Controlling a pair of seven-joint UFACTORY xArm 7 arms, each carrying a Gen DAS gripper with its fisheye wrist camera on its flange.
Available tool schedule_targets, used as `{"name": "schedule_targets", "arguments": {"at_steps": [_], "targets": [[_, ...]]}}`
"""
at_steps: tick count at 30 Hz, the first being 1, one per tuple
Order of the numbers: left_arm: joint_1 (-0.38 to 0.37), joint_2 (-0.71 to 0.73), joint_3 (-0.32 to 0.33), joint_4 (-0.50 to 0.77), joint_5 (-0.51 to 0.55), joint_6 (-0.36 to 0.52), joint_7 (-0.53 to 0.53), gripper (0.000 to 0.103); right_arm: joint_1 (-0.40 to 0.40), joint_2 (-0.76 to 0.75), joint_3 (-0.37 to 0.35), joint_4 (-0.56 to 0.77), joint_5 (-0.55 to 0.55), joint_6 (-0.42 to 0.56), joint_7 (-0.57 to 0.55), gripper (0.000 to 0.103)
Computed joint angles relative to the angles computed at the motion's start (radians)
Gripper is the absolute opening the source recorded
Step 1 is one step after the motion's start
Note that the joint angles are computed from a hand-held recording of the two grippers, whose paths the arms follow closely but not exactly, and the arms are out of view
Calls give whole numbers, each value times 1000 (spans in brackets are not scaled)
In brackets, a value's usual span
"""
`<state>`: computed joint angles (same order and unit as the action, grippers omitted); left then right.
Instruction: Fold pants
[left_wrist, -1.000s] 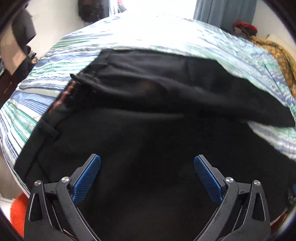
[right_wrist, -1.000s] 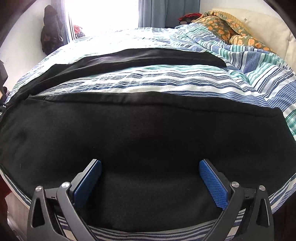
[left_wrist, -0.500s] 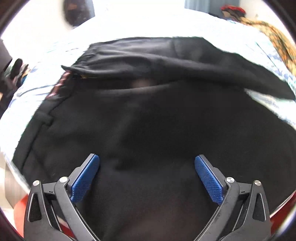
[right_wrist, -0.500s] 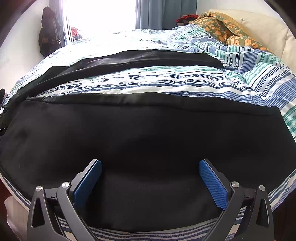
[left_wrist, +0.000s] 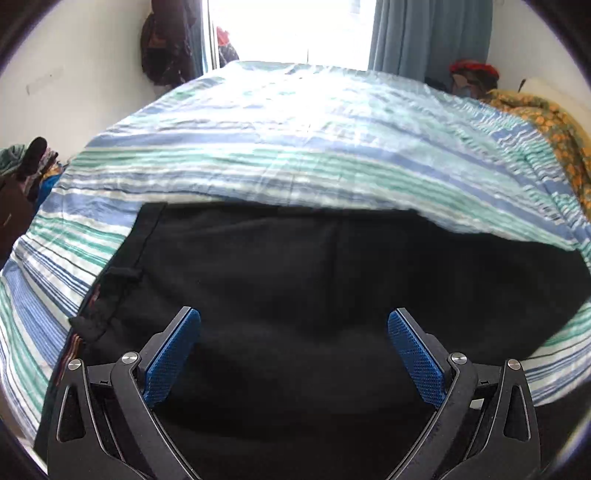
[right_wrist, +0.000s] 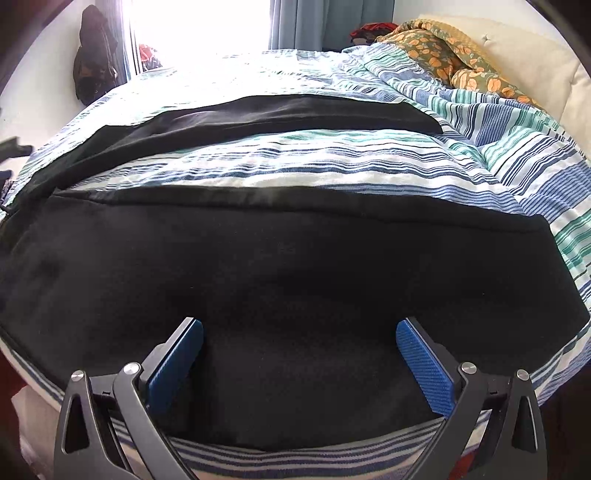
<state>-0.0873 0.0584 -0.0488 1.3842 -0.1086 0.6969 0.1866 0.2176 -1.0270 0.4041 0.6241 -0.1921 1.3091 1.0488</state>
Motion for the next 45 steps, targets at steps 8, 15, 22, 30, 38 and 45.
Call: {"name": "schedule_targets", "arguments": {"at_steps": [8, 15, 22, 30, 38, 45], "targets": [[17, 3, -4, -133, -82, -141, 108, 102, -77, 370, -221, 233, -54, -555, -256, 103], [15, -13, -1, -163, -108, -180, 129, 102, 36, 846, -432, 413, 304, -737, -714, 100], [13, -25, 0, -217, -120, -237, 142, 102, -330, 634, -509, 208, 135, -676, -689, 92], [8, -23, 0, -228, -106, -261, 126, 102, -579, 407, -644, 140, 62, -656, -562, 90], [3, -22, -1, -231, -68, -271, 93, 102, -445, 456, -756, 80, 424, -711, -656, 90], [3, -16, -1, -226, -59, -269, 86, 102, -540, 632, -672, 189, 441, -782, -604, 83]]}}
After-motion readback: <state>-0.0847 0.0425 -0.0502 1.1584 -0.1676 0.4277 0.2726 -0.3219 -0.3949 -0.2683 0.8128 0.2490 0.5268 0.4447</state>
